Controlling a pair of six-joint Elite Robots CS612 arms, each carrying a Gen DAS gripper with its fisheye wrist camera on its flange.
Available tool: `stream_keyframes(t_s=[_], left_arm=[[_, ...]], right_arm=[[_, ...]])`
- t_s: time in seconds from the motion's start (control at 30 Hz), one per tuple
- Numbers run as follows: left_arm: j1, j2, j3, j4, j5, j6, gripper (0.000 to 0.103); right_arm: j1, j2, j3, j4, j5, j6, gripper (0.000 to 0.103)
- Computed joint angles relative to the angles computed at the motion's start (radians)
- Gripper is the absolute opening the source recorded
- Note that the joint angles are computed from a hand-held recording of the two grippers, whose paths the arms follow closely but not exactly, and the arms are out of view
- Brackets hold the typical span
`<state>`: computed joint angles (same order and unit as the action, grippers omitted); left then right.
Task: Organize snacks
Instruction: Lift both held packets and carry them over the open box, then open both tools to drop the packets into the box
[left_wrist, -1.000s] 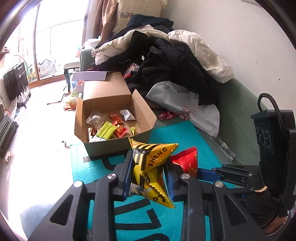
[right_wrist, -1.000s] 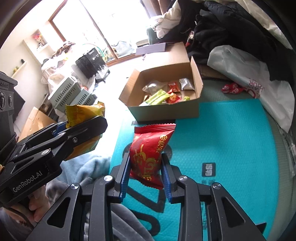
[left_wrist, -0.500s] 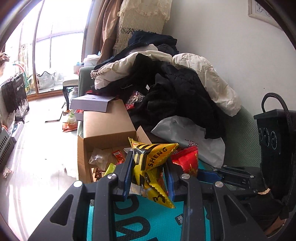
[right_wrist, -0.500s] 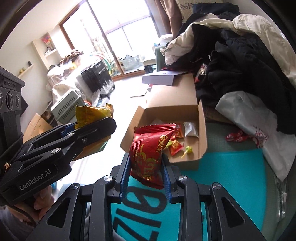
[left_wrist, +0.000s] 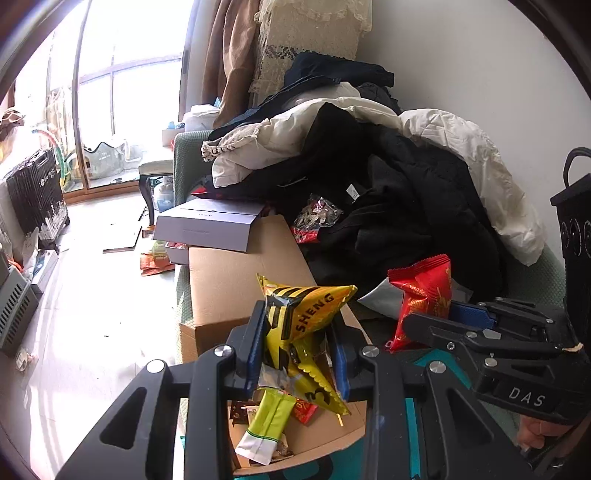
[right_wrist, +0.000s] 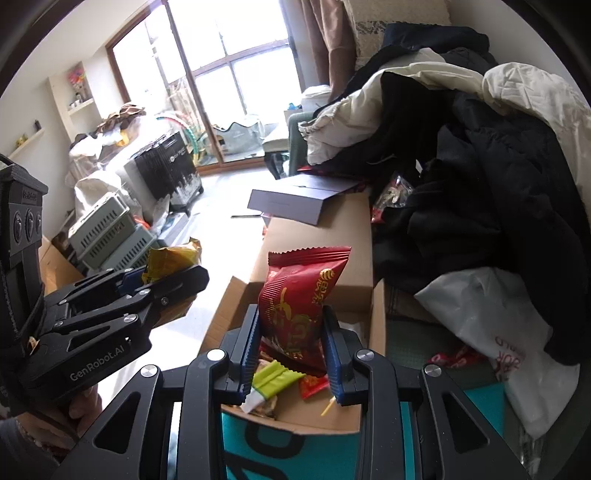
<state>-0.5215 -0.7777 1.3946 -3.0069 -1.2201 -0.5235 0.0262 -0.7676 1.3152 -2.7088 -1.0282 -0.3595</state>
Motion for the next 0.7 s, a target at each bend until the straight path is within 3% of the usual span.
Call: stream_keyframes(t_s=[0.37, 0.7], left_arm=[[0.023, 0.093, -0.129, 0.189, 0.000, 0.025, 0.030], [0.016, 0.145, -0.167, 0.290, 0.010, 0.001, 0.031]], right_arm=[[0.034, 0.120, -0.154, 0.065, -0.111, -0.009, 0.031], [0.043, 0.173, -0.189, 0.142, -0.183, 0.045, 0.031]])
